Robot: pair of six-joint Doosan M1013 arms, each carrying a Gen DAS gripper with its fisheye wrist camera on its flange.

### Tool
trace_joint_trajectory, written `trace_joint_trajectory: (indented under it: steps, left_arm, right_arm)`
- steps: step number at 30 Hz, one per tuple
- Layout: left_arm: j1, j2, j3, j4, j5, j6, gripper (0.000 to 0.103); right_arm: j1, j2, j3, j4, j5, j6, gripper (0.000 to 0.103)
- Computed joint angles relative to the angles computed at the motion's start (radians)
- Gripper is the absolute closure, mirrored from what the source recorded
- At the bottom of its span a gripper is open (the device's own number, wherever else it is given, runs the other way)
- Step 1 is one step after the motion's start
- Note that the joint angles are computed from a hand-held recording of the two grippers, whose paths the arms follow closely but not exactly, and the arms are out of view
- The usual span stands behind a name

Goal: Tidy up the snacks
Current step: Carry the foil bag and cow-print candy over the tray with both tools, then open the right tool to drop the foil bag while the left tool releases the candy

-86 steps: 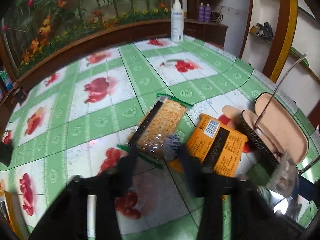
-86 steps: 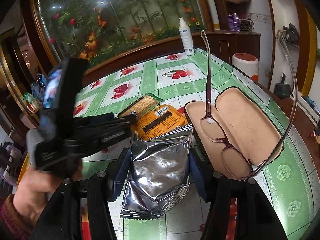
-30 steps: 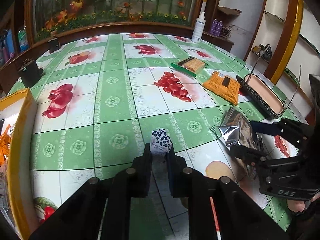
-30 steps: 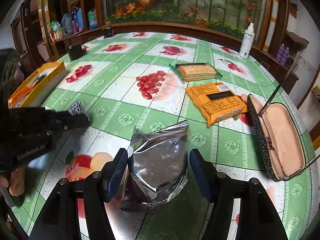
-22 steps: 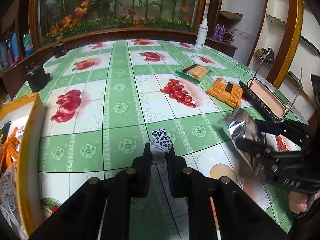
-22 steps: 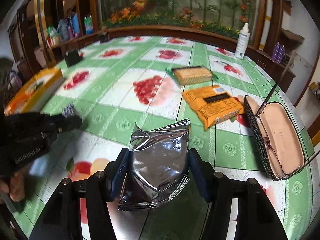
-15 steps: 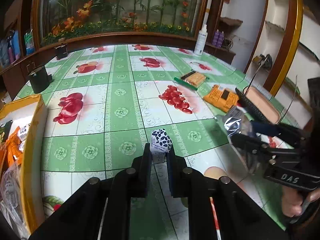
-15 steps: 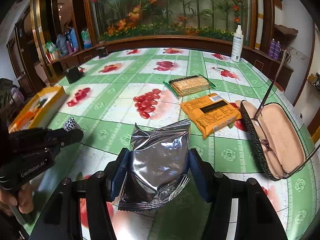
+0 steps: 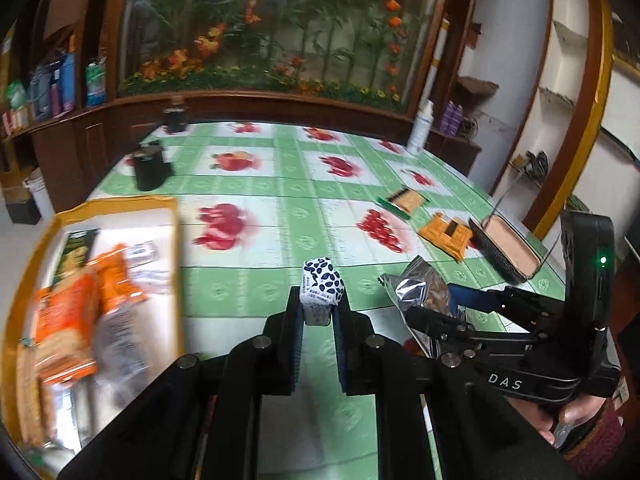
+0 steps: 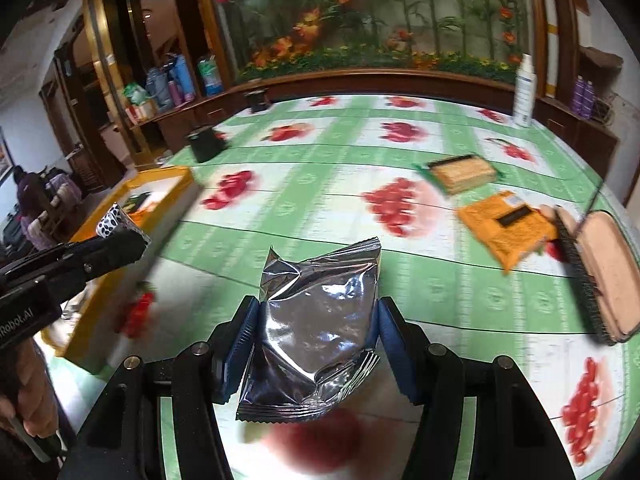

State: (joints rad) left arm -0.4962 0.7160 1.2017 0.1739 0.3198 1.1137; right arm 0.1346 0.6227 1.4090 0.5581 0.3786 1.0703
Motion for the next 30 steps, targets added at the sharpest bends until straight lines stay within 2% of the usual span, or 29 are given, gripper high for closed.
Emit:
trace_joint_trajectory:
  steps: [10,12,17,26,30]
  left_arm:
    - [0.055,-0.104,0.199,0.34,-0.08,-0.446,0.09]
    - [0.066,-0.112,0.225,0.369,-0.085,-0.497,0.09]
    - [0.078,-0.117,0.257,0.408,-0.092,-0.556,0.09]
    - [0.085,-0.089,0.243,0.29,-0.082,-0.45,0.09]
    - [0.084,-0.095,0.253,0.359,-0.099,-0.507,0.09]
  right_arm:
    - [0.068,0.014,-0.075,0.069,0.085,-0.092,0.038]
    - [0.082,0.024,-0.102,0.077,0.102,-0.096,0.038]
    - [0.123,0.064,-0.19,0.046,0.147,-0.053,0.038]
    - [0.18,0.176,-0.371,-0.102,0.239,0.13,0.038]
    - [0.19,0.224,-0.445,-0.173,0.285,0.204,0.038]
